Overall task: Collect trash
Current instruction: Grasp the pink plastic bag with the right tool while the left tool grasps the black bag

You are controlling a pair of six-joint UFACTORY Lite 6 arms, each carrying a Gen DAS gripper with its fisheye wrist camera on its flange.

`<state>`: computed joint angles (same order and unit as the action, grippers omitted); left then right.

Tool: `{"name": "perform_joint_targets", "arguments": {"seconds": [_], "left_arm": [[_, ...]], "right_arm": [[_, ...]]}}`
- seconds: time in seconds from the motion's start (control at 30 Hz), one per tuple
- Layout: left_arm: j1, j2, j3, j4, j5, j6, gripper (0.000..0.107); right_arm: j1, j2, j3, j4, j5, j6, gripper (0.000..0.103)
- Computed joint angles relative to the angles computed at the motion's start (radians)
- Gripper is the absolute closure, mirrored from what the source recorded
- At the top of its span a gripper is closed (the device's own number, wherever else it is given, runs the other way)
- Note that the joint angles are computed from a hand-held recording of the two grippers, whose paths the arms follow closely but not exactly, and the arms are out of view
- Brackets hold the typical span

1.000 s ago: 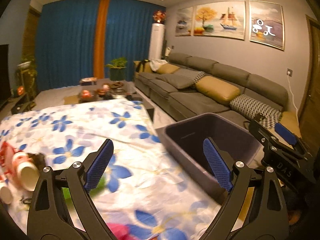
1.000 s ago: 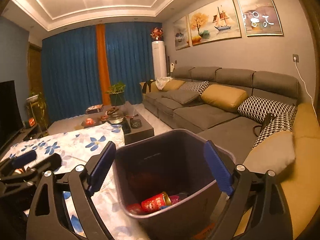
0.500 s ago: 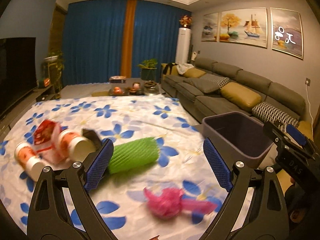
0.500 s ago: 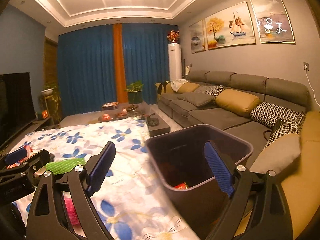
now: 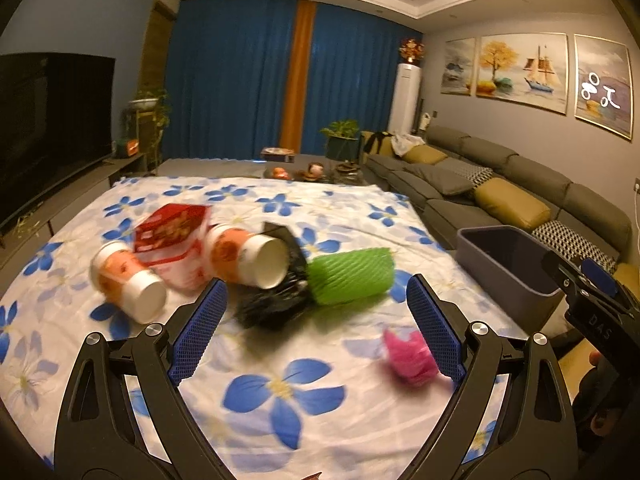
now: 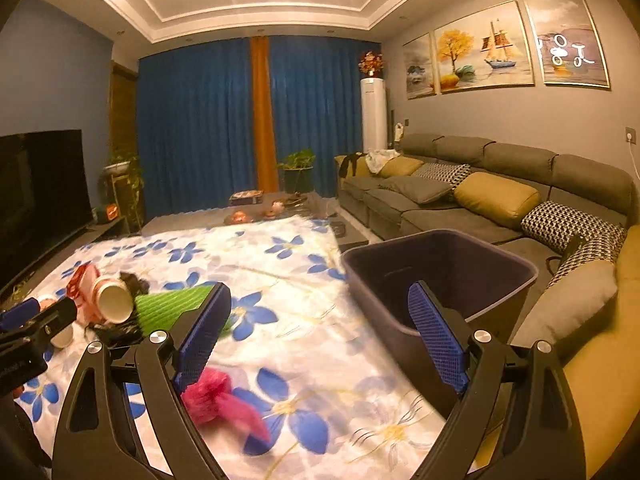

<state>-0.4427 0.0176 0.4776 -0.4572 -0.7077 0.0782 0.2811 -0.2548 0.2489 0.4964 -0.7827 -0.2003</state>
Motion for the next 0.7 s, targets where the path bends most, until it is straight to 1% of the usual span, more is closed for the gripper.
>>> {"name": "perform_joint_targets", "arguments": {"seconds": [0.23,0.37,0.7], "left_arm": [[0.105,-0.059,-0.113,0.094,-0.023,-0.070,0.017],[0.178,-0.089,-0.158,0.166,-0.020,-0.115,0.018],[0.339,-0.119,-0.216,0.337,-0.027,-0.216,0.018]], "right_arm": [[0.178,0.119,0.035,0.112,-0.055,-0.029,0.016],[0.251,0.193,0.076,0.152,-0.066,-0.038,0.016],[0.306,0.350,0.175,0.181,-0.048,-0.058,0.016]]}}
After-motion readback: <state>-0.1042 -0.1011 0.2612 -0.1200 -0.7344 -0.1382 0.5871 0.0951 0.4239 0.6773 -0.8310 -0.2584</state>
